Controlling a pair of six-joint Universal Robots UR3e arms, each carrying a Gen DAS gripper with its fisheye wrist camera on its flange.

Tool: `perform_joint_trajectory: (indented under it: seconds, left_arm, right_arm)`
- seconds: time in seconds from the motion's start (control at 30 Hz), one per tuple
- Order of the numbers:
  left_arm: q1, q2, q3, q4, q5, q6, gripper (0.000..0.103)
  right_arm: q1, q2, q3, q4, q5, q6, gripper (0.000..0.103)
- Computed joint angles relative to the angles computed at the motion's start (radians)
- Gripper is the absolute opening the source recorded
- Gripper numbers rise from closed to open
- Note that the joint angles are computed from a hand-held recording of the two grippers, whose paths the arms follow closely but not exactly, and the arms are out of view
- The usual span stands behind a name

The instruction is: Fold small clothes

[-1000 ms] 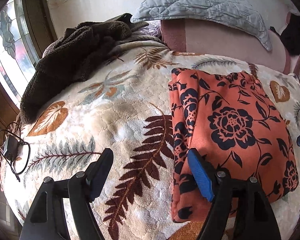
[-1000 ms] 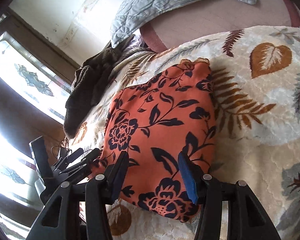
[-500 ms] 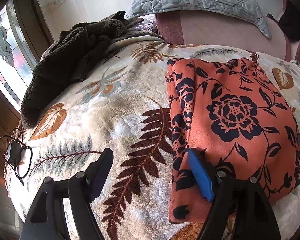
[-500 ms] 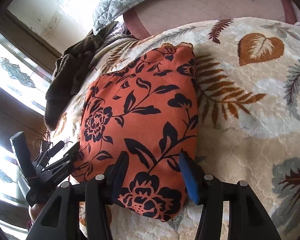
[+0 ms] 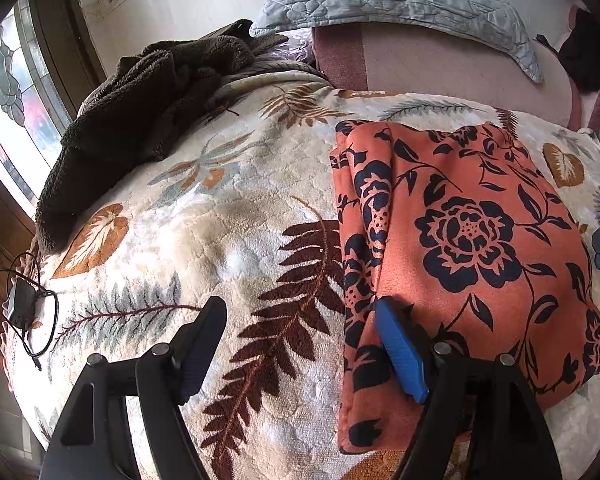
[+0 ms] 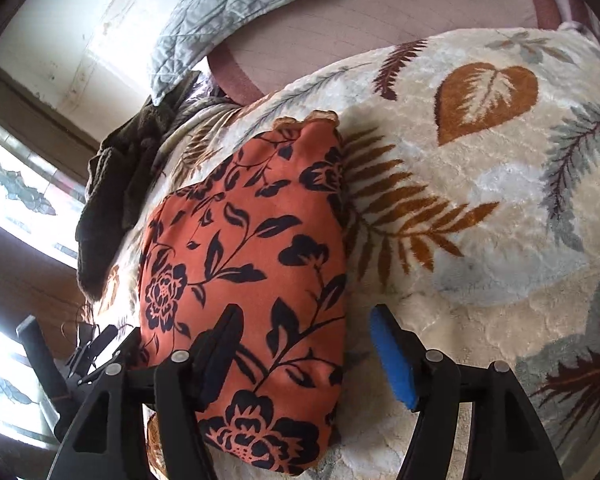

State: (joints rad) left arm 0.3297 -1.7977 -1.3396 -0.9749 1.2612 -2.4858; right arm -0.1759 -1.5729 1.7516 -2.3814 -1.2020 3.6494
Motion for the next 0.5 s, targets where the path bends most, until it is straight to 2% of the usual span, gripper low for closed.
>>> perform_joint_trajectory:
  seconds: [0.5]
  left_arm:
    - [-0.012, -0.058, 0.083, -0.06, -0.014, -0.022, 0.078]
  right_arm:
    - [-0.028, 0.13, 0.014, -0.116, 0.144, 0.049, 0.069]
